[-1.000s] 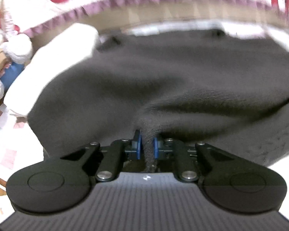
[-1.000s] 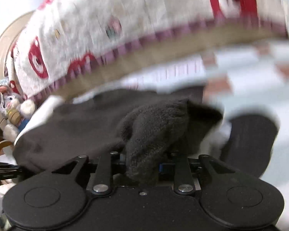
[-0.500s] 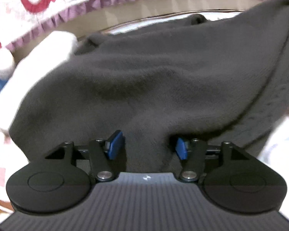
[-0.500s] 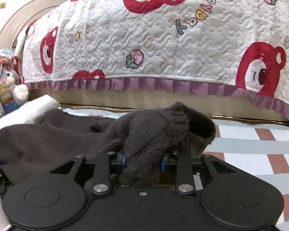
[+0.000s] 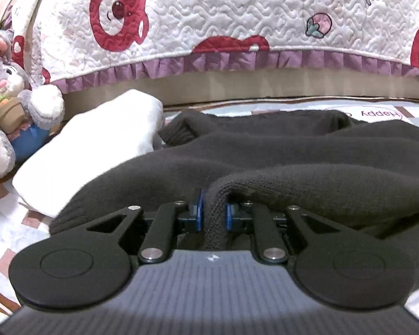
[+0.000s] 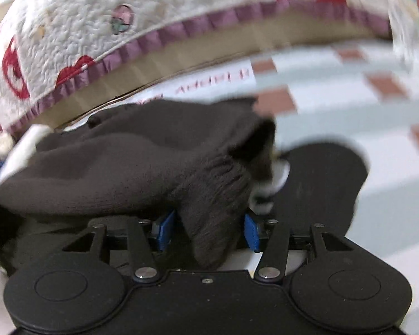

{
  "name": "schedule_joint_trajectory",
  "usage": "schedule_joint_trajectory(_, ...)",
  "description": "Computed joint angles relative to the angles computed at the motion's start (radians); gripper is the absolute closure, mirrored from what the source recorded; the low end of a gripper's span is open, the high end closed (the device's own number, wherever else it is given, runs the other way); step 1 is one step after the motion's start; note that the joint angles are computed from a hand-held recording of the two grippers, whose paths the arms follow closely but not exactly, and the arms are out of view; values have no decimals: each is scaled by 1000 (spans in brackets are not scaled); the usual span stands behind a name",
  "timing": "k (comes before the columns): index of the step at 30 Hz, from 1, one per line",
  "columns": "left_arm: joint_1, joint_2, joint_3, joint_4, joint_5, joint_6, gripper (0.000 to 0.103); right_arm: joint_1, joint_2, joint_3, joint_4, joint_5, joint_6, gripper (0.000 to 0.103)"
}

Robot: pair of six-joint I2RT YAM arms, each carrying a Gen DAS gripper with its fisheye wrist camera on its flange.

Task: Fold clothes

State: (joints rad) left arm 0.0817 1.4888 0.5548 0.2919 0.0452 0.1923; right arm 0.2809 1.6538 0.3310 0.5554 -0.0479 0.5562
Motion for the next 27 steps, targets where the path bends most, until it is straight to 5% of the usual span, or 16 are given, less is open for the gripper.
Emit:
schedule_joint_trajectory(2, 4, 25, -14, 1, 10, 7, 82, -25, 104, -34, 194, -74, 53, 44)
schedule_joint_trajectory(3, 6, 46, -9, -16, 15, 11, 71, -42, 156, -37, 279, -115, 75, 47)
schedule_joint_trajectory(4, 4, 75, 18, -69, 7, 20, 46, -66, 191, -35, 339, -159, 95, 58)
schedule_joint_trajectory(5, -1, 112, 63, -150, -10, 33, 37, -77, 198, -35, 374, -191, 97, 83)
schedule_joint_trajectory(6, -9, 142, 90, -199, -43, 43, 42, -66, 153, -46, 373, -164, 72, 84)
schedule_joint_trajectory(9, -14, 116, 51, -154, -114, 80, 92, -43, -92, -77, 249, -109, -1, 86)
schedule_joint_trajectory(14, 14, -223, -22, -193, -112, 54, 93, -58, -555, -92, -58, -202, -95, 87)
schedule_joint_trajectory(19, 52, -564, 49, -432, -65, 88, 93, -97, -909, -37, -361, -312, -95, 88)
schedule_joint_trajectory(27, 104, -909, 252, -753, 88, 63, 96, -460, -1315, 154, -751, -596, -82, 88)
